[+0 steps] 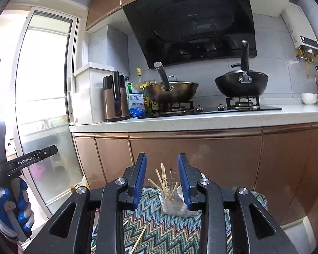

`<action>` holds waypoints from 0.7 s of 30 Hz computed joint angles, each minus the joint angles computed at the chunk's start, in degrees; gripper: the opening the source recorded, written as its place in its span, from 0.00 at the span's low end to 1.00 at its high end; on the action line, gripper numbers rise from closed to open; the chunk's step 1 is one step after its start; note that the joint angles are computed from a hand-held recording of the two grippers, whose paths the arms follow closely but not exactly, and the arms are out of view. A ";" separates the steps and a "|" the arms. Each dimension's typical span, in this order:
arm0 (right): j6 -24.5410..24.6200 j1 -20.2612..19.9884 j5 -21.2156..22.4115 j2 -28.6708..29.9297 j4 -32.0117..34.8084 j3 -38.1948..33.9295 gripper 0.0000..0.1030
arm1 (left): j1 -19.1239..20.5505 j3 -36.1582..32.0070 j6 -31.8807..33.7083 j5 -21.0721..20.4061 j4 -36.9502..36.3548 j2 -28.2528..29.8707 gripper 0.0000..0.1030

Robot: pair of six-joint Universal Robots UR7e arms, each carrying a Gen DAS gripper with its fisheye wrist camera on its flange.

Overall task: Organize utensils
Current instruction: 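Move both open tools back toward the last two chopsticks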

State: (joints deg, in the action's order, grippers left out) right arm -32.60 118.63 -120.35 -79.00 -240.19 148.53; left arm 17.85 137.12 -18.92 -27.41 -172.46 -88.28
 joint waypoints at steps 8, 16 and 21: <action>2.99 -2.10 1.08 -2.01 -2.19 5.11 0.33 | -2.47 2.97 -9.73 2.30 11.50 -5.29 0.36; 4.05 -3.14 1.73 -3.30 -3.51 7.21 0.33 | -4.14 4.34 -14.01 2.61 16.29 -6.82 0.40; 4.77 -4.84 3.48 -3.54 -3.83 8.49 0.33 | -4.88 4.89 -16.62 1.98 19.98 -7.20 0.40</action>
